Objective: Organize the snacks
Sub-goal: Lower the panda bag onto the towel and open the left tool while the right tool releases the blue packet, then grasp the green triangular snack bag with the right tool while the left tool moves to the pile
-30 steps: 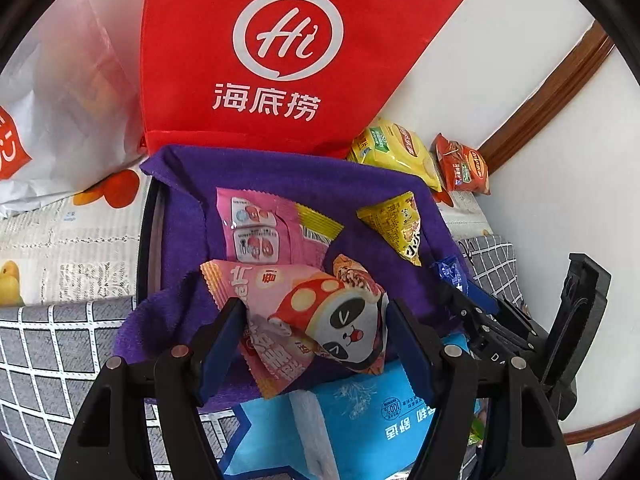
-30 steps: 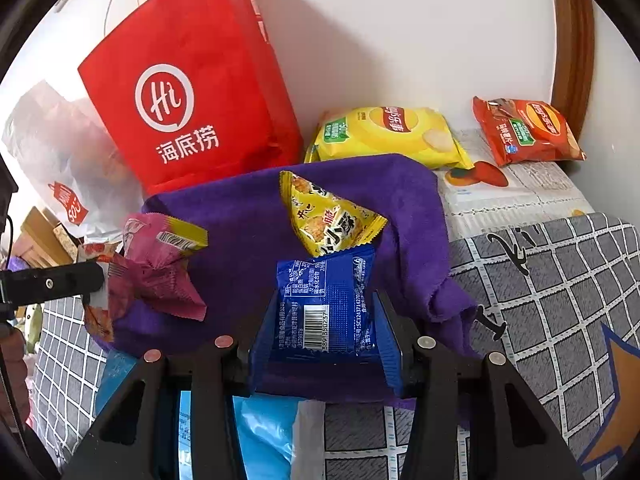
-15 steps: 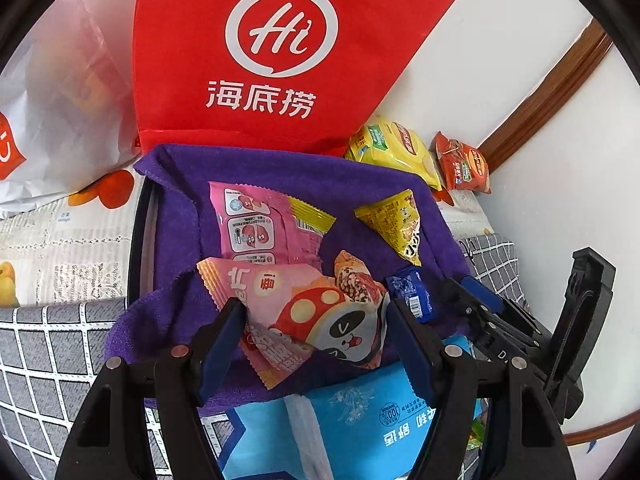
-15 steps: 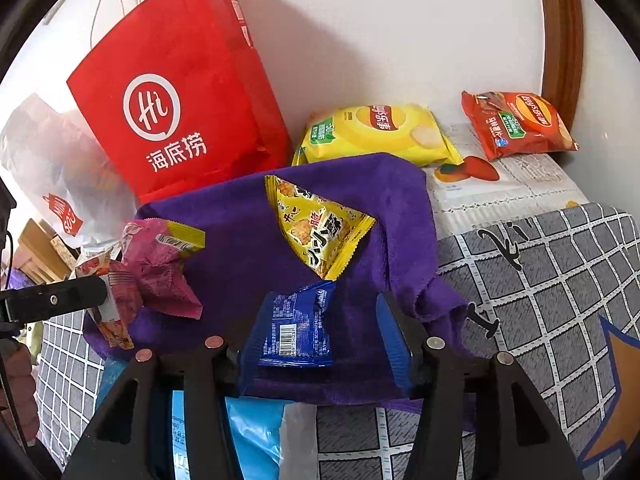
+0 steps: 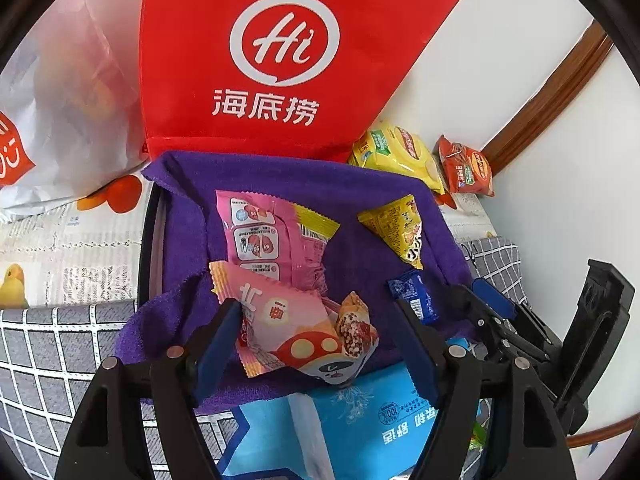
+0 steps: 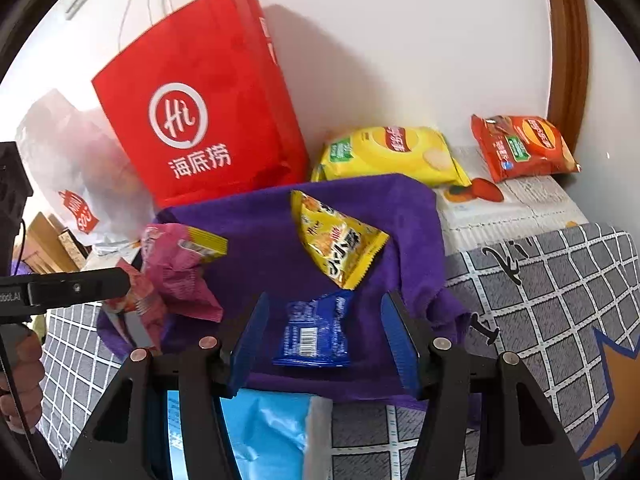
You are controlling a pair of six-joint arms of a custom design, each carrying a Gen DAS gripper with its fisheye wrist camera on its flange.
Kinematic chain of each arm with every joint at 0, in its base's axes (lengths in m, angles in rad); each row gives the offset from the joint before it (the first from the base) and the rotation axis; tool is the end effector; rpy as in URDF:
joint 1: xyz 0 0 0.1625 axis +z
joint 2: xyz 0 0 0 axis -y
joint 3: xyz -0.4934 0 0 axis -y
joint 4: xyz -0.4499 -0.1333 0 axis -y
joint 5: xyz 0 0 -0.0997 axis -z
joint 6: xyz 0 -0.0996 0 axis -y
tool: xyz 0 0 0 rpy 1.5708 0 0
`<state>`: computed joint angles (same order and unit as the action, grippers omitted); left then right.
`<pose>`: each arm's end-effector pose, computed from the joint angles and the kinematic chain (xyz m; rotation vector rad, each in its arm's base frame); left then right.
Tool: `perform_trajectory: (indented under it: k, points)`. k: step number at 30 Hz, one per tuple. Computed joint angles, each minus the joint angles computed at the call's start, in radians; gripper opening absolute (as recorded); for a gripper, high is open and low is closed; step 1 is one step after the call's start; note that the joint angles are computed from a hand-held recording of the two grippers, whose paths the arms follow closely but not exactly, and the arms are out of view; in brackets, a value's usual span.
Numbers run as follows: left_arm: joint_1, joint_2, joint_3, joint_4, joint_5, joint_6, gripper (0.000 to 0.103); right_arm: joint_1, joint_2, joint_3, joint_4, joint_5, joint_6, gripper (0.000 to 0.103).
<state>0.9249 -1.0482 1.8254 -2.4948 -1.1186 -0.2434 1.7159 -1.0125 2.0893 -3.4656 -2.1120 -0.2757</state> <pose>-0.2673 -0.6484 0.2005 0.5059 2.7135 -0.4563 0.1686 -0.5869 0.1993 0.2175 -2.3902 0.9875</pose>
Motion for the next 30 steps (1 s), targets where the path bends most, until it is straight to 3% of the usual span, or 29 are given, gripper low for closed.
perform_trajectory:
  k: [8, 12, 23, 30]
  points:
    - [-0.015, -0.034, 0.017, -0.04, -0.014, 0.013, 0.076, 0.026, -0.043, 0.034, -0.005, 0.0, 0.051, 0.058]
    - [-0.03, -0.048, 0.025, -0.044, -0.021, 0.017, 0.076, 0.056, -0.072, 0.072, -0.035, -0.044, 0.043, 0.058]
    - [-0.078, -0.087, 0.053, -0.051, -0.047, 0.044, 0.076, 0.098, -0.18, 0.207, 0.088, -0.153, 0.122, 0.058]
    - [-0.09, -0.097, 0.057, -0.045, -0.062, 0.05, 0.076, 0.08, -0.197, 0.286, 0.111, -0.094, 0.192, 0.058]
